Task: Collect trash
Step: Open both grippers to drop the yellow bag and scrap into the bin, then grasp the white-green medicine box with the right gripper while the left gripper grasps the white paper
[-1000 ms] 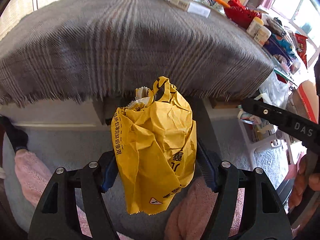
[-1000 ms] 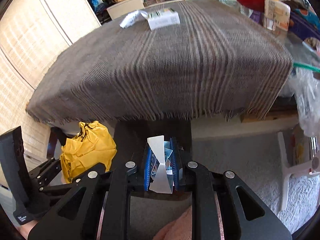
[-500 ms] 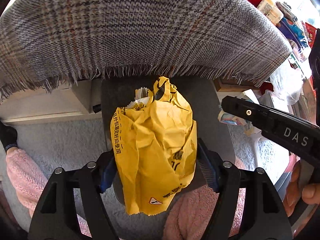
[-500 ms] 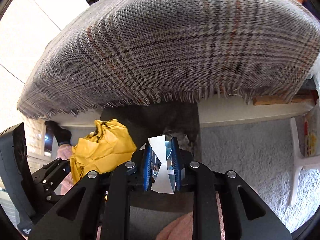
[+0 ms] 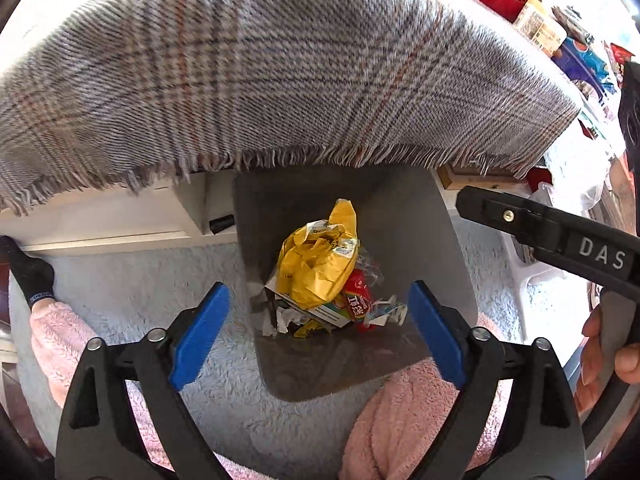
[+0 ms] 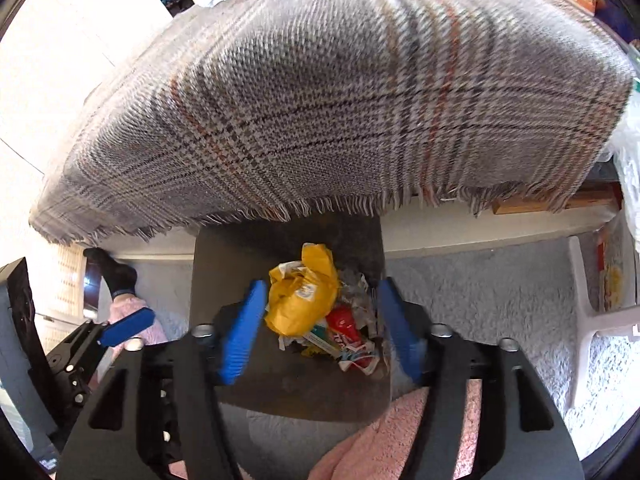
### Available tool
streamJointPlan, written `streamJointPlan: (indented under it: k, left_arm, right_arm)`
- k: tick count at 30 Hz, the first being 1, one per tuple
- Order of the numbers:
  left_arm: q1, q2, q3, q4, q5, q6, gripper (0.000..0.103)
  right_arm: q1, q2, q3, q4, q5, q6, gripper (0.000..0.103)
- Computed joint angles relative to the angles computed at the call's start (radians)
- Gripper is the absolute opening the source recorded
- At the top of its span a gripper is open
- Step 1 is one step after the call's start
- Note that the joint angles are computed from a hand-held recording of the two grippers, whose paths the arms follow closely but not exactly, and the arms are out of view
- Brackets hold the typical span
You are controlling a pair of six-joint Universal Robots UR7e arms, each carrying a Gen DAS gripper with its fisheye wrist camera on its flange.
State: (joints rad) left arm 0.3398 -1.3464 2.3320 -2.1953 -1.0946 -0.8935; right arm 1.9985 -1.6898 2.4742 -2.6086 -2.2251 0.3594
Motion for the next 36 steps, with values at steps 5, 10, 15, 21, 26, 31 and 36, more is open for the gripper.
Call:
streamJointPlan:
  k: [5, 10, 15, 21, 26, 31, 36]
  left_arm:
    - [-0.040, -0.047, 0.003, 0.035, 0.011, -0.035, 0.095]
    - [-0.064, -0.096, -0.009, 0.082, 0.019, -0.042, 0.095]
    - [-0.065, -0.140, -0.046, 0.132, 0.059, -0.037, 0.095]
    - [-0.023, -0.134, -0.132, 0.151, 0.129, 0.011, 0.095]
    - [0.031, -0.077, -0.237, 0.152, 0.200, 0.093, 0.095]
    - [0.101, 0.010, -0.348, 0.130, 0.266, 0.186, 0.095]
    - [0.165, 0.085, -0.430, 0.093, 0.266, 0.262, 0.095]
  right_arm:
    - [0.038, -0.043, -0.001, 0.044, -0.049, 0.035, 0.095]
    - [0.077, -0.068, -0.018, 0.091, -0.097, 0.060, 0.099]
    - [0.083, -0.104, -0.044, 0.106, -0.089, 0.063, 0.100]
    - [0.113, -0.079, -0.140, 0.098, -0.128, 0.018, 0.100]
    - [0.101, 0.019, -0.242, 0.026, -0.149, -0.082, 0.100]
    - [0.047, 0.113, -0.335, -0.032, -0.117, -0.150, 0.100]
    - [0.008, 0.213, -0.428, -0.054, -0.096, -0.203, 0.099]
